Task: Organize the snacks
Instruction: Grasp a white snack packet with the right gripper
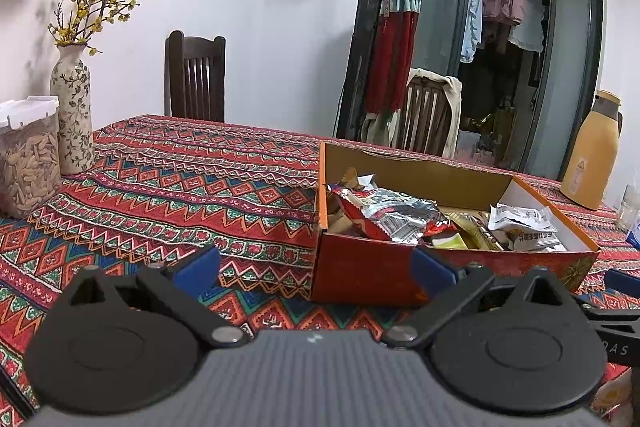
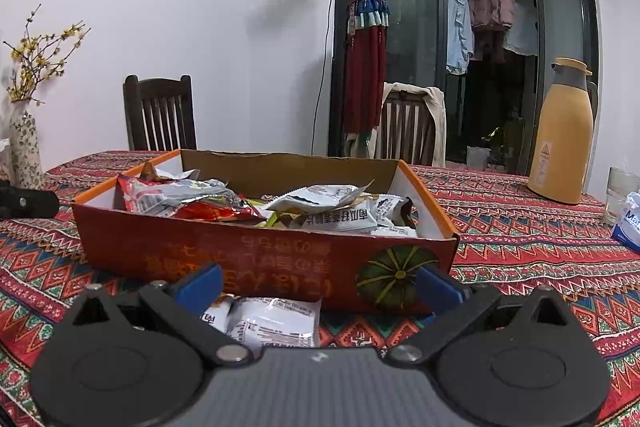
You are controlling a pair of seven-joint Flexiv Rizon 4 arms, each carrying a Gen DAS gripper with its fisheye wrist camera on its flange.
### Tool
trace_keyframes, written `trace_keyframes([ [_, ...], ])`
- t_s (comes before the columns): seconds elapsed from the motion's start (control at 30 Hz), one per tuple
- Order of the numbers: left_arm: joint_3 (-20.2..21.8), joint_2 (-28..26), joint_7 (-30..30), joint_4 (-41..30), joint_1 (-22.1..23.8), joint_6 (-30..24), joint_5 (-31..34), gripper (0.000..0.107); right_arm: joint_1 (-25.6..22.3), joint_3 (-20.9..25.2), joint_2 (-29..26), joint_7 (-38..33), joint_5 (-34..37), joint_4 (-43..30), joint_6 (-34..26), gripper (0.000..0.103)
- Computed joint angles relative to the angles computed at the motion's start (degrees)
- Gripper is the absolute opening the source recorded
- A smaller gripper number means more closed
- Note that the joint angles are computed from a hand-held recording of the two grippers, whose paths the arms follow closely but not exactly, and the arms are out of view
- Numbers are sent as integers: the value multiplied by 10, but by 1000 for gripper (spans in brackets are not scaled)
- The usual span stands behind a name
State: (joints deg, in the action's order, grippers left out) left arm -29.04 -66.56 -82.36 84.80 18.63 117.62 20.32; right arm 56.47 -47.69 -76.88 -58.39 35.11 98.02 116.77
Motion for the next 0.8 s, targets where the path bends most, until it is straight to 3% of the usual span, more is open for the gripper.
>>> trace_keyframes([
  [0.2, -5, -1, 0, -1, 3, -6, -1, 103, -2, 3, 5, -4, -10, 0, -8, 102],
  [0.33, -6, -1, 4, -1, 3, -16, -7, 103, -25, 28, 30, -3, -42, 0, -19, 101],
  [0.43, -11, -2, 8, 0, 6, -20, -11, 103, -56, 66, 63, -7, -90, 1, -34, 88],
  [0.5, -13, -2, 12, 1, 7, -21, -13, 103, -91, 110, 94, -17, -135, 2, -37, 73],
  [0.57, -16, -3, 16, 1, 8, -25, -16, 103, -118, 141, 113, -25, -168, 0, -45, 68],
  [0.8, -23, -4, 32, 3, 10, -35, -30, 103, -147, 167, 136, -27, -224, -12, -84, 66],
])
